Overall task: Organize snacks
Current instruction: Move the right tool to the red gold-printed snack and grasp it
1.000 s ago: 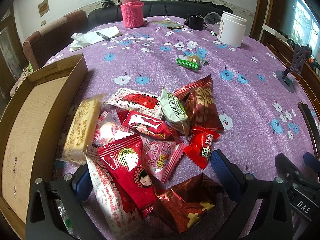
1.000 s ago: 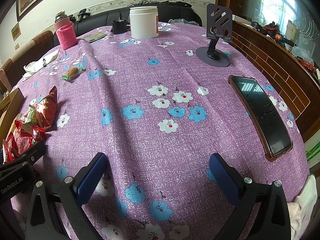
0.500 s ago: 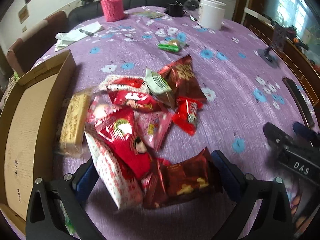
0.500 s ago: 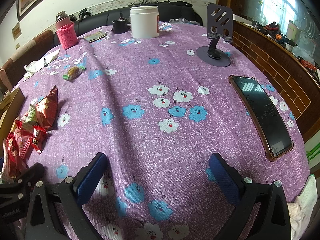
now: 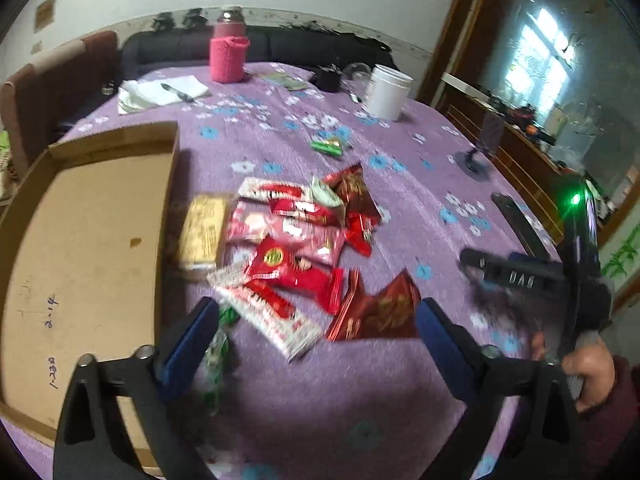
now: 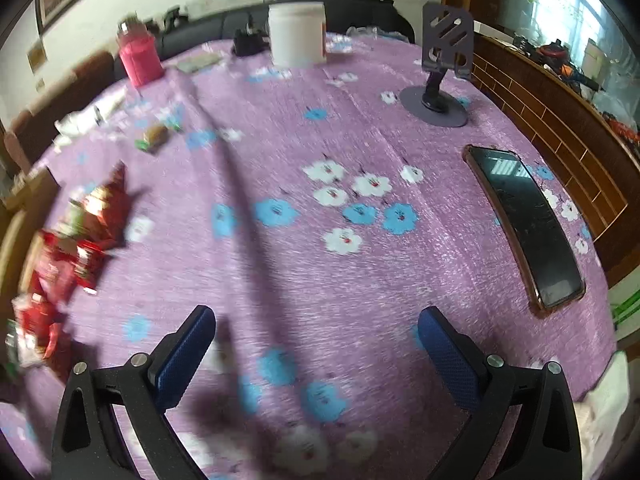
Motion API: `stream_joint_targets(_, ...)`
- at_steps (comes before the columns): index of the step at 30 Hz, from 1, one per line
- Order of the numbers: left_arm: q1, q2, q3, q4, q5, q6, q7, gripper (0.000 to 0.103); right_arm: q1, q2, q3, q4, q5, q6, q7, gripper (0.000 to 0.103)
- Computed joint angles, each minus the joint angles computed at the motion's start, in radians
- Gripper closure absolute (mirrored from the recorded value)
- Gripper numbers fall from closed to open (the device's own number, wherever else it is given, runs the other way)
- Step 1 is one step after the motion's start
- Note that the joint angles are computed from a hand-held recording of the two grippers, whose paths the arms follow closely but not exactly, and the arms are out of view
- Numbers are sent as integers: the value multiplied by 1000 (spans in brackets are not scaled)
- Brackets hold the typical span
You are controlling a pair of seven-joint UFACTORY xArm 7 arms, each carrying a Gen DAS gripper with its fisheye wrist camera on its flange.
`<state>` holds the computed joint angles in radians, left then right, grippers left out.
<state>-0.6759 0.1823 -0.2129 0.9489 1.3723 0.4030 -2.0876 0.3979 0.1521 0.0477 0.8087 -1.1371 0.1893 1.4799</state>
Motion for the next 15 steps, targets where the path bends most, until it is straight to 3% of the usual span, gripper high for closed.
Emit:
stream_joint_targets(3,29,3,20,-22,73,-110,-54,24,15,-20,5,-1,-68,-23,68,1)
stream_joint_targets(4,36,2,22,-29,86,-122,-63,24,17,-24,13,2,-76,-29,75,1)
stream_joint_targets(8,50,-44,10,-74,40,-67,-27,28,26,-24,33,9,-88,-70,92,1)
stream_joint_targets(13,101,-116,9,-148,25,-80,-36,29,50,0,43,23,-16,-99,6,1)
stream_joint_targets(15,113,-151,-4,-172,29,-78,-43,29,48,10,52,14,48,-163,-85,1)
